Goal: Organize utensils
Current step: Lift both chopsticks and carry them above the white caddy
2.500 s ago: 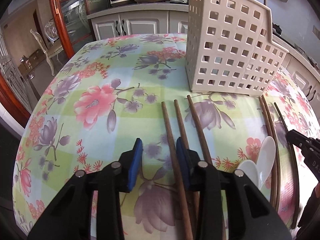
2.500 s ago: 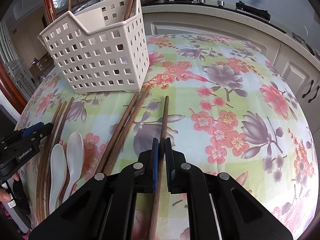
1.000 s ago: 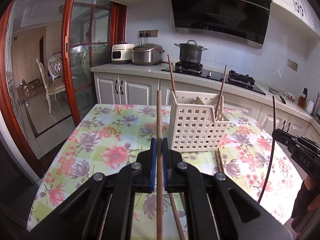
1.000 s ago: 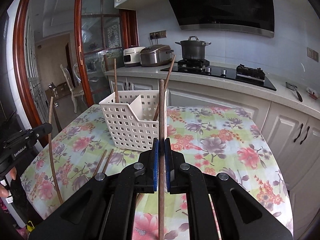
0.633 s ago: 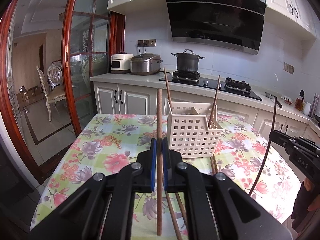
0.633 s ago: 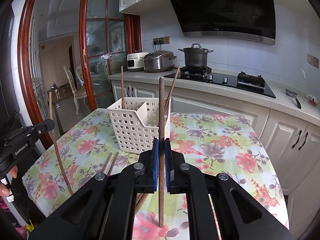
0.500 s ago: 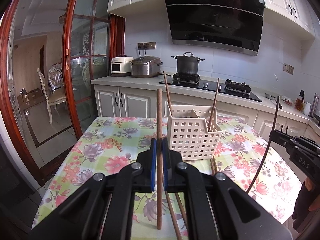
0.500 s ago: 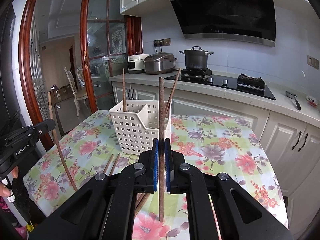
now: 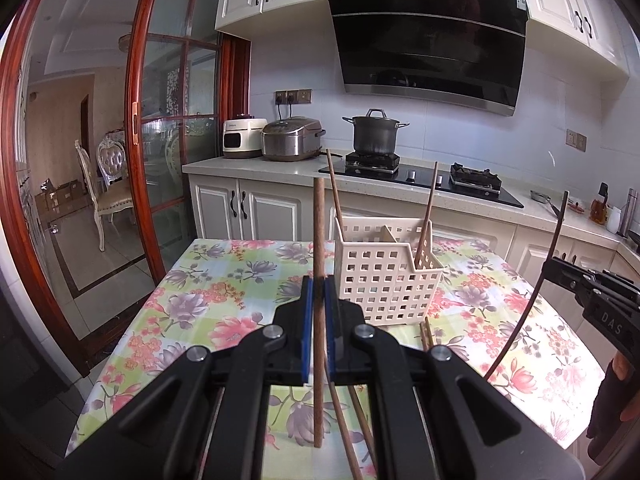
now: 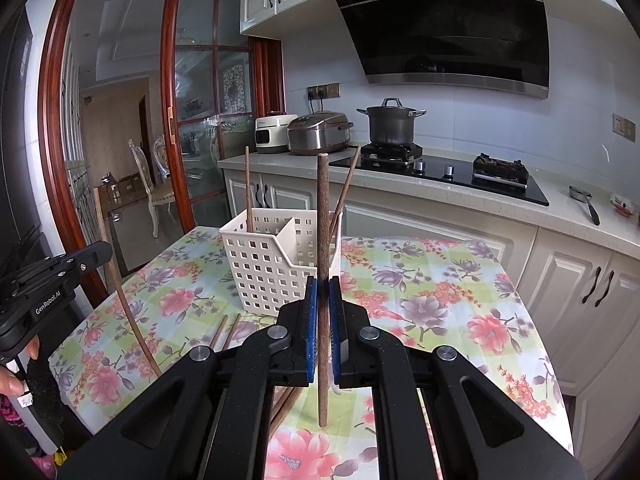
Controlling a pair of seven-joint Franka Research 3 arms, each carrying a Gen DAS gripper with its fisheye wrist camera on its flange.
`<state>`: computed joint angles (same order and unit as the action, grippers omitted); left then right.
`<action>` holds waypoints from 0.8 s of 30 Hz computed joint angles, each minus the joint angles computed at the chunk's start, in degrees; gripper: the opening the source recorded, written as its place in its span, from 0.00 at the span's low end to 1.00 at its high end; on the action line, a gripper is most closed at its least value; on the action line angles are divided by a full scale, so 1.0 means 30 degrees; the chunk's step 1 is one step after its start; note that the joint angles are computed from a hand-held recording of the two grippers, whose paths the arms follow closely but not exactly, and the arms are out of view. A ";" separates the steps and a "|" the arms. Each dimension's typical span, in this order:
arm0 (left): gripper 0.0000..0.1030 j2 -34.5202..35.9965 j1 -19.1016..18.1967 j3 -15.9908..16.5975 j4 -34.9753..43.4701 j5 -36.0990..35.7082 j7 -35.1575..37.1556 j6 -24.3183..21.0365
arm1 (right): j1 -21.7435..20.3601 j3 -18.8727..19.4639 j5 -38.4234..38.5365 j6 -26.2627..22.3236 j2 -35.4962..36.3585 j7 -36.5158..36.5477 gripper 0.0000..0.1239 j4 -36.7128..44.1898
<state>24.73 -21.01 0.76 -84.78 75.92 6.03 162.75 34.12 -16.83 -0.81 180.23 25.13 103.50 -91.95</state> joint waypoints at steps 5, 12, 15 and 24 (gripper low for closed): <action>0.06 0.0193 -0.0088 0.0043 0.0354 -0.0015 0.0166 -0.0107 | 0.0005 -0.0030 0.0003 0.0024 0.0009 -0.0072 0.05 0.0059; 0.06 0.0775 -0.0054 -0.0020 0.1381 -0.0558 0.0974 0.0205 | 0.0030 -0.0080 -0.0114 -0.0098 0.0349 -0.0277 0.05 0.0943; 0.06 0.1158 -0.0150 0.0068 0.2119 -0.1280 0.1937 0.0523 | -0.0762 0.0872 0.0085 -0.0280 0.0619 -0.0851 0.05 0.1760; 0.06 0.3495 -0.0017 -0.0373 0.6396 -0.6002 0.7453 0.0711 | -0.3020 0.3457 0.1195 -0.1994 0.2438 -0.2567 0.05 0.5954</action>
<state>35.22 -21.06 -0.36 -65.59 57.92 28.39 164.88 25.06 -6.46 2.78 174.25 32.44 95.80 -74.09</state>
